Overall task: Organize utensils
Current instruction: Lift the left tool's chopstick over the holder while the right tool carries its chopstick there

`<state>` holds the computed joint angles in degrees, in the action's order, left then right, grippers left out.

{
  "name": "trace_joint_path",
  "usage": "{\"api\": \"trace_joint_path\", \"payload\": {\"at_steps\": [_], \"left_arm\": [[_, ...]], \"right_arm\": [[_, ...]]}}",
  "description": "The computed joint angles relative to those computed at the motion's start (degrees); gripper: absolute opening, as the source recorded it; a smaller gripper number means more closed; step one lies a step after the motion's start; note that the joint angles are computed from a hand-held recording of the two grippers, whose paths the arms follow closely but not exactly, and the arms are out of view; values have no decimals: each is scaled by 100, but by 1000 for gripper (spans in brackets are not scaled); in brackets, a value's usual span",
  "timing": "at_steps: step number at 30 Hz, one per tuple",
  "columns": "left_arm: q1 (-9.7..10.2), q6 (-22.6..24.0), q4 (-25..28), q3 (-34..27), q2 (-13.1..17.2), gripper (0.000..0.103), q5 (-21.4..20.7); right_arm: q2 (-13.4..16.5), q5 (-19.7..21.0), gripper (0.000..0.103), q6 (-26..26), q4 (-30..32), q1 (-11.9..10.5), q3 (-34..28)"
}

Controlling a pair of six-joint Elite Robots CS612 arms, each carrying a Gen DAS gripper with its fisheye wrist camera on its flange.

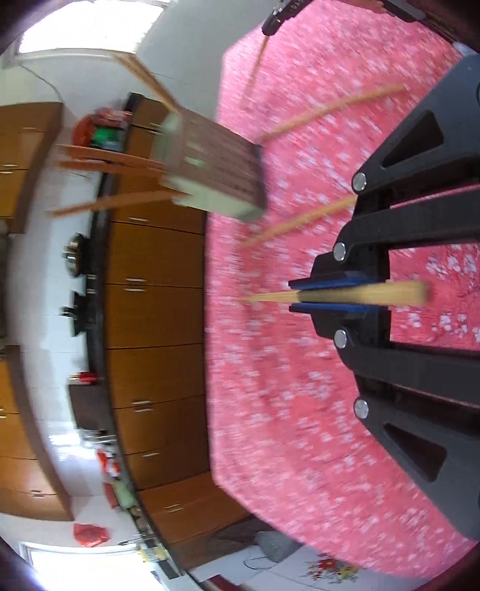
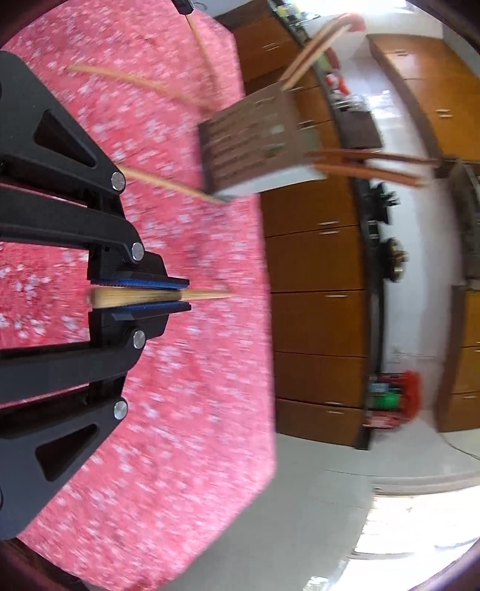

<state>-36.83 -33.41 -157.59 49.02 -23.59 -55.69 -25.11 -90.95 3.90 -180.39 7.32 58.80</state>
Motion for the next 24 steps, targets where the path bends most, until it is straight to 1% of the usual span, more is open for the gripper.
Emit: {"api": "trace_joint_path", "payload": {"at_steps": [4,9,12,16,19,20,23,24], "left_arm": [[29,262,-500,-41,-84,9,31],[49,515,-744,-173,-131,8,-200],[34,667,-912,-127,-201,8,-324],[6,847,-1149,-238,-182,8,-428],[-18,978,-1385,-518,-61,8,-512],[-22,1032,-1454,-603,-20,8,-504],[-60,1221,-1584,-1241,274,8,-365],[-69,1270,-1563,-1579,430,8,-288]], "right_arm": [[-56,50,8,32,-375,-10,-81],[-155,227,8,26,-669,-20,-75],[-232,458,8,90,-766,-36,-35],[-330,866,8,208,-934,-45,-5],[-375,1298,8,371,-1156,-60,-48],[-376,1371,8,418,-1237,-53,-78],[-306,1525,8,541,-1605,-6,-335],[-263,1522,8,570,-1671,10,-438]]}}
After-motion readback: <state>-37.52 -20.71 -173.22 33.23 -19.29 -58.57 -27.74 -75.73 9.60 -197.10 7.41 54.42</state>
